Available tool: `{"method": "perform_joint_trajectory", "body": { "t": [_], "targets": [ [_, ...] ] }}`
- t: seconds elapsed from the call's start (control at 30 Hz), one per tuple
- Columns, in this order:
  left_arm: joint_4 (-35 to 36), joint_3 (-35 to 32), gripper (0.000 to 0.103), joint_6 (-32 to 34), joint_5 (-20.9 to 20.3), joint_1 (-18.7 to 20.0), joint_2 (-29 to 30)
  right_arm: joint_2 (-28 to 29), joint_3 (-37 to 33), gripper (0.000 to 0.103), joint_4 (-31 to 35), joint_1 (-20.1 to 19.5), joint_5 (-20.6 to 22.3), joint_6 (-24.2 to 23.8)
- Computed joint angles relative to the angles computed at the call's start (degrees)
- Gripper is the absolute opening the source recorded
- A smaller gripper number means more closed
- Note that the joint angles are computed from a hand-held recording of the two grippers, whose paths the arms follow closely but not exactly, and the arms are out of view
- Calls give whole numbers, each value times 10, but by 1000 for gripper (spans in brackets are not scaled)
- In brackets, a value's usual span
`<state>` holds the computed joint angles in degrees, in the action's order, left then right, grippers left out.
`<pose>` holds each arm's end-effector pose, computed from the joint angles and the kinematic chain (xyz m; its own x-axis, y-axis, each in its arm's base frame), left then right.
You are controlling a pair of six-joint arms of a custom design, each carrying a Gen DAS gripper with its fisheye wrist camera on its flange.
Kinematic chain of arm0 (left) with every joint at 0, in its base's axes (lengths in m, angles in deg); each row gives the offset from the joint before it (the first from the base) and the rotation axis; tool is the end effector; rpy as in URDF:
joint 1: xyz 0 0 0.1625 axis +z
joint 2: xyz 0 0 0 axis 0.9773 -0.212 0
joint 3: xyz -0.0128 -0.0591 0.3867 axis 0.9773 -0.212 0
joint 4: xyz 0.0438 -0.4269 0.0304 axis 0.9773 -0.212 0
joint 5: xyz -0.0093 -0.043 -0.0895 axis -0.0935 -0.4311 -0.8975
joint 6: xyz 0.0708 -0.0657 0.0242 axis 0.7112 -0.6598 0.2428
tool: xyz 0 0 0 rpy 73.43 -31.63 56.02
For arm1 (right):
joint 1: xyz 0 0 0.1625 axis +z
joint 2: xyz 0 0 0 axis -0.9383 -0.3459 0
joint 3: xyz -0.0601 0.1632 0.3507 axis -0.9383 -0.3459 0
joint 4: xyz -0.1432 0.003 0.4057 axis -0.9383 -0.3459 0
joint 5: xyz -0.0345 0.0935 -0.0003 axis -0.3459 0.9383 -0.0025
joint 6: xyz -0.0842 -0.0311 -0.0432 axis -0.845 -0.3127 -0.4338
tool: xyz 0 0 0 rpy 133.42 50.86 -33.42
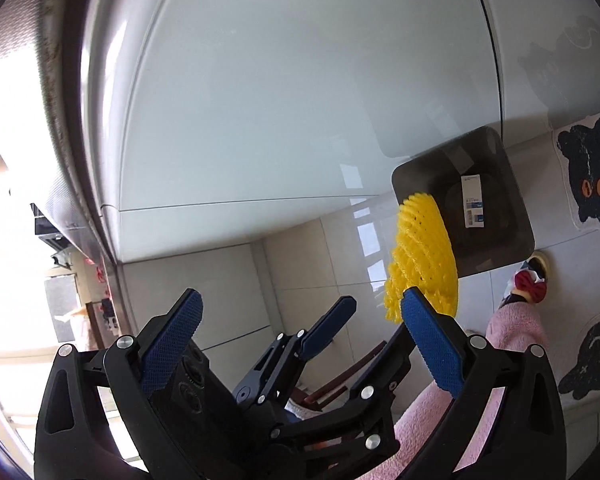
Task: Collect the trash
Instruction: 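Open the left tool to drop the box while the right tool drops the net into the bin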
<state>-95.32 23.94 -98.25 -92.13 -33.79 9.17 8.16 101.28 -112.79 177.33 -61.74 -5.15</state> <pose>-0.2867 -0.5337 0.2494 -0.9175 -0.0195 -0.3974 0.1252 0.9340 -0.3347 0.3402 -0.6184 0.2067 -0.9892 0.1317 -0.0640 0.1339 0.9905 -0.0317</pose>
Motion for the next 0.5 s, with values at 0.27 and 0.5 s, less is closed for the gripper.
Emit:
{"method": "perform_joint_trajectory", "body": {
  "t": [0.27, 0.5],
  "targets": [
    [40, -18, 64, 2, 31, -8, 2, -31, 8, 100, 11, -3, 50, 33],
    [82, -34, 64, -38, 39, -10, -12, -27, -32, 100, 44, 20, 25, 30]
  ]
}}
